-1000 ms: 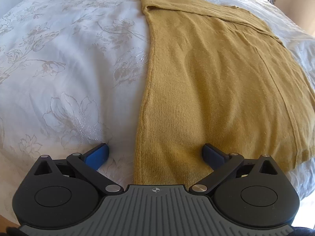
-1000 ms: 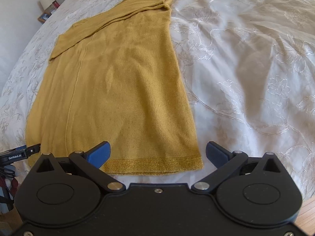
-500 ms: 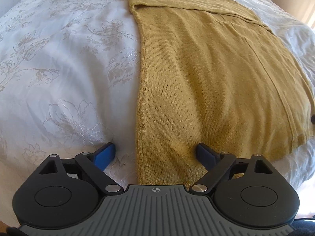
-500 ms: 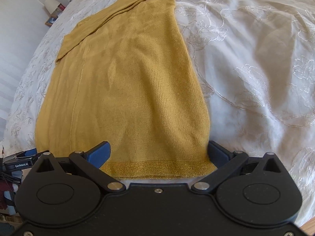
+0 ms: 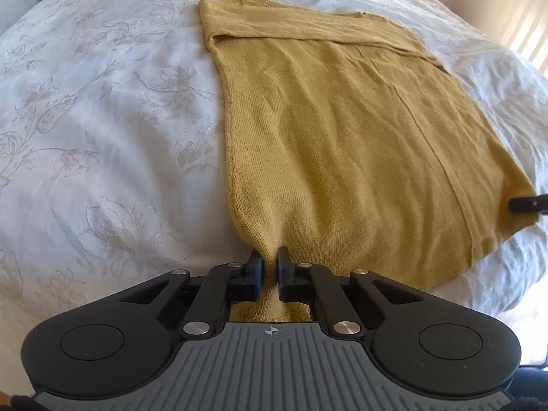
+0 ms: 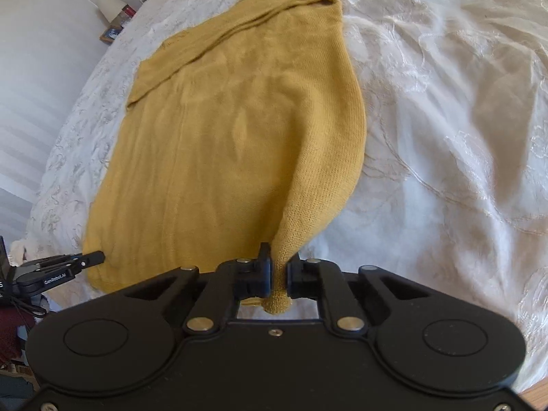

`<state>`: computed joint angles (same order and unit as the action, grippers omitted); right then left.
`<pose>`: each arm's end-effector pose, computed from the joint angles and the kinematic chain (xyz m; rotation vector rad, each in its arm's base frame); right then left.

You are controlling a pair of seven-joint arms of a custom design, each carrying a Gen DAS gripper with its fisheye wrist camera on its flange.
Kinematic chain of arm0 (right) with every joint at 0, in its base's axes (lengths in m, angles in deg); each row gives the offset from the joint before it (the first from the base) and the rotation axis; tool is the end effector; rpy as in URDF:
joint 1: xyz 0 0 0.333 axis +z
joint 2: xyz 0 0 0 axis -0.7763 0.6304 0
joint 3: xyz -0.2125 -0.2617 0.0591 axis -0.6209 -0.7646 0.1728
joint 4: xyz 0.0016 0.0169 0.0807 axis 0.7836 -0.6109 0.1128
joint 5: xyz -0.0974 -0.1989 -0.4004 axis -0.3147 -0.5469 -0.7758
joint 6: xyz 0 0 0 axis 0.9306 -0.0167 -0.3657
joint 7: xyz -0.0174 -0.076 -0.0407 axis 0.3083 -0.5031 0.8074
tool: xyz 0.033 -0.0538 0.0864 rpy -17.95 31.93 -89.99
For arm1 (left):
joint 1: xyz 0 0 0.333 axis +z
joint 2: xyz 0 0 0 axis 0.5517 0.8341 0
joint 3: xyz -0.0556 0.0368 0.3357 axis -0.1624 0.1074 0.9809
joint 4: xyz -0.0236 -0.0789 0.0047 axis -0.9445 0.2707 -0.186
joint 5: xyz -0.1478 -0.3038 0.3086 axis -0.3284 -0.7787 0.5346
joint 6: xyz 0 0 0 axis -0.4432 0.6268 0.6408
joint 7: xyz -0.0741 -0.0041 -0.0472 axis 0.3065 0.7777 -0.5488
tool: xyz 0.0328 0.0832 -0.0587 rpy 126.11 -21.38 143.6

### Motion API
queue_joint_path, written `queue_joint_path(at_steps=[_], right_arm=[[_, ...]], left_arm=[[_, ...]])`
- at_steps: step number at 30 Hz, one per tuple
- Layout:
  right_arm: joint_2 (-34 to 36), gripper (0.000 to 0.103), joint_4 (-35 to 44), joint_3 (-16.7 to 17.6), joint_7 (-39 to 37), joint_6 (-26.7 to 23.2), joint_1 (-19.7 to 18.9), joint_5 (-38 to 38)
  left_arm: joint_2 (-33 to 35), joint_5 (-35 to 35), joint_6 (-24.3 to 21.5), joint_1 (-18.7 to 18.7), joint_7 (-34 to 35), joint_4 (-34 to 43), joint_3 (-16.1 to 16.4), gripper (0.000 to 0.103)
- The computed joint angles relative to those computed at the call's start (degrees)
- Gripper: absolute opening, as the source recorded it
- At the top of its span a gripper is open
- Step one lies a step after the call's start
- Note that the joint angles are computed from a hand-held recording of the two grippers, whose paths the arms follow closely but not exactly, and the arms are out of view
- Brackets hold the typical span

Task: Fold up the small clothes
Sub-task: 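Close both grippers on the sweater hem, then lift the hem with both grippers and fold it toward the collar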

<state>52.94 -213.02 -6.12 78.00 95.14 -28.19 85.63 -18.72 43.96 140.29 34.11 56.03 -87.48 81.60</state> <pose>0.4354 0.1567 0.4402 -1.5672 1.8641 0.0631 0.4549 0.0772 0.4676 -1.8113 2.1860 -0.6623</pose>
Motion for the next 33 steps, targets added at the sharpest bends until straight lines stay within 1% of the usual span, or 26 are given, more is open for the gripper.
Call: queue_joint_path(at_steps=[2,4,10,13,15,18,20,23,26,29,33], right_arm=[[-1.2,0.016,-0.2,-0.6,-0.9,1.4,0.5,1.0],[-1.8,0.016,0.2,-2.0,-2.6,2.7,1.4,2.6],[-0.6,0.016,3.5,-5.7,-8.6,5.3,3.2,8.0],[2.2,0.016,6.9,-7.4,-12.6,6.6,4.1,12.0],[4.5,0.016,9.7,-8.6,-16.5,6.7,4.4,15.2],[8.6,0.016,14.7,-11.2,-24.2,5.8,5.2,22.4],[11.9,0.016,18.6,-12.1,-29.0,4.4,4.7,25.9],[17.1,0.016,24.4,-12.5,-33.4,1.7,3.0,29.6],[21.9,0.016,29.8,-11.9,-35.8,-1.5,0.7,31.4],[26.4,0.016,34.6,-10.5,-36.0,-3.4,-1.8,31.4],[30.9,0.016,38.9,-7.9,-33.3,-3.7,-4.6,29.6]], left_arm=[[0.0,-2.4,-0.4,-0.4,-1.1,0.9,0.8,0.005],[0.1,-4.6,0.5,-0.8,-1.7,1.8,1.3,0.005],[3.2,-9.2,4.3,-2.6,-3.7,7.0,0.9,0.005],[5.9,-11.1,6.9,-3.5,-4.6,10.2,0.4,0.005],[8.4,-12.4,8.6,-3.9,-5.5,12.9,-0.1,0.005],[12.3,-13.6,11.0,-3.9,-7.4,17.1,-1.4,0.005],[14.9,-13.6,12.4,-3.4,-8.8,19.7,-2.6,0.005],[19.1,-12.2,14.6,-2.2,-11.3,23.8,-4.7,0.005],[22.8,-9.6,16.2,-0.8,-13.9,27.4,-6.8,0.005],[26.4,-7.3,16.5,0.7,-16.3,31.0,-8.5,0.005],[30.6,-5.4,15.4,2.9,-18.2,35.1,-10.3,0.005]])
